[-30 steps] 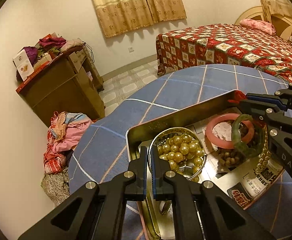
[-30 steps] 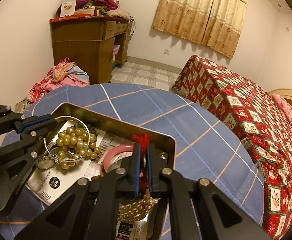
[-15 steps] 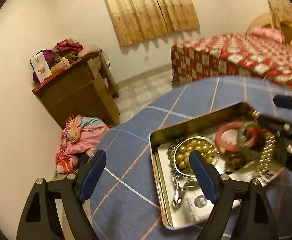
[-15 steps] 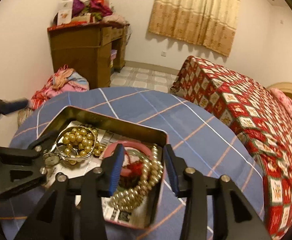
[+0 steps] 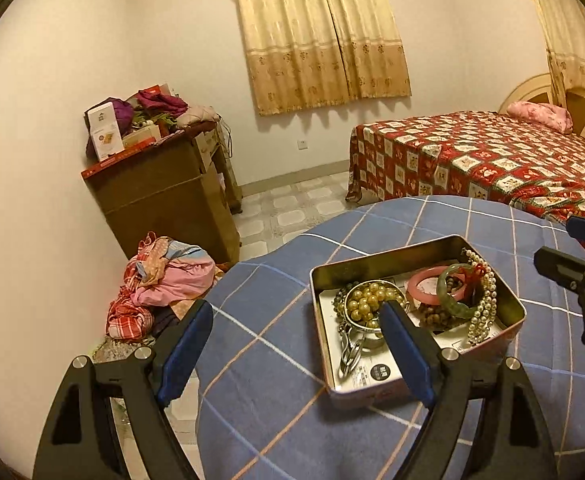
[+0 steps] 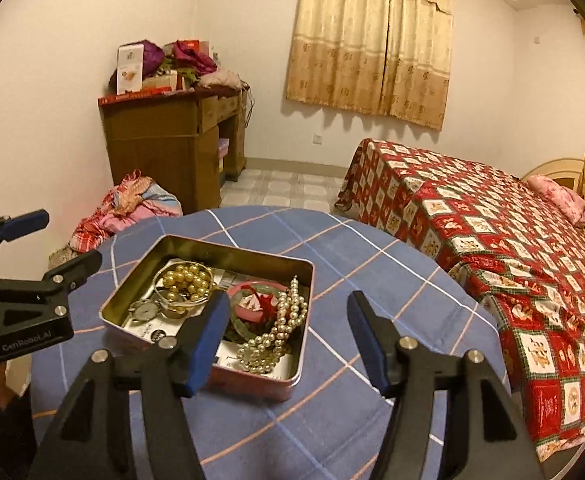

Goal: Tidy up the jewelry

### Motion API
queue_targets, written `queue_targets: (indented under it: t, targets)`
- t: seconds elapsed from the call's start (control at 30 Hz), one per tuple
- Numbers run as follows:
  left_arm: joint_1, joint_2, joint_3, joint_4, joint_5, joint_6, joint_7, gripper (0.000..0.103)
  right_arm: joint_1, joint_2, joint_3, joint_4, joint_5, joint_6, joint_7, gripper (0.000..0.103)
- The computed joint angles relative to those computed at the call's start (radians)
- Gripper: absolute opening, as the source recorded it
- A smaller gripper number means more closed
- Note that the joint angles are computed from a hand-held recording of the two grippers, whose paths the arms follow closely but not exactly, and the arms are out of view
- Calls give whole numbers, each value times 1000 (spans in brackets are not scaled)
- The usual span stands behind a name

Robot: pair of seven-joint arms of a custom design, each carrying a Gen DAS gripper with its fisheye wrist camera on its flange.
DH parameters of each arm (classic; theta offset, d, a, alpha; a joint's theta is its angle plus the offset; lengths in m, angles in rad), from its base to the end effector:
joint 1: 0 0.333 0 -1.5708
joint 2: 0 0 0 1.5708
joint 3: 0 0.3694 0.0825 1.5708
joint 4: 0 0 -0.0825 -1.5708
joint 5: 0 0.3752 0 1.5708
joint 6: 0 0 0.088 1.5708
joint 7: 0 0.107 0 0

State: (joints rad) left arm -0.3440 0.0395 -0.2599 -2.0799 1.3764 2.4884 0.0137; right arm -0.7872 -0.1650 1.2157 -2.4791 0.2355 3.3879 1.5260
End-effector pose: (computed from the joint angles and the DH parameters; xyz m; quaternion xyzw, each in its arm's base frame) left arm 0.4746 -0.3310 0.5030 -0.5968 0.6353 -0.2743 0.4062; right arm 0.4621 0.2067 0.4907 -0.7078 0.5267 -0.2966 0.3655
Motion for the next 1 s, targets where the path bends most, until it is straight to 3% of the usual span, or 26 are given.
queue_targets:
  t: [0.13, 1.0]
  targets:
    - [-3, -16, -6, -18, -5, -9, -6, 85, 80, -4, -72, -19, 26, 16, -16, 67]
    - [0, -33, -16, -29, -6, -16, -9, 85, 390, 8, -310, -24, 295, 37, -265, 70]
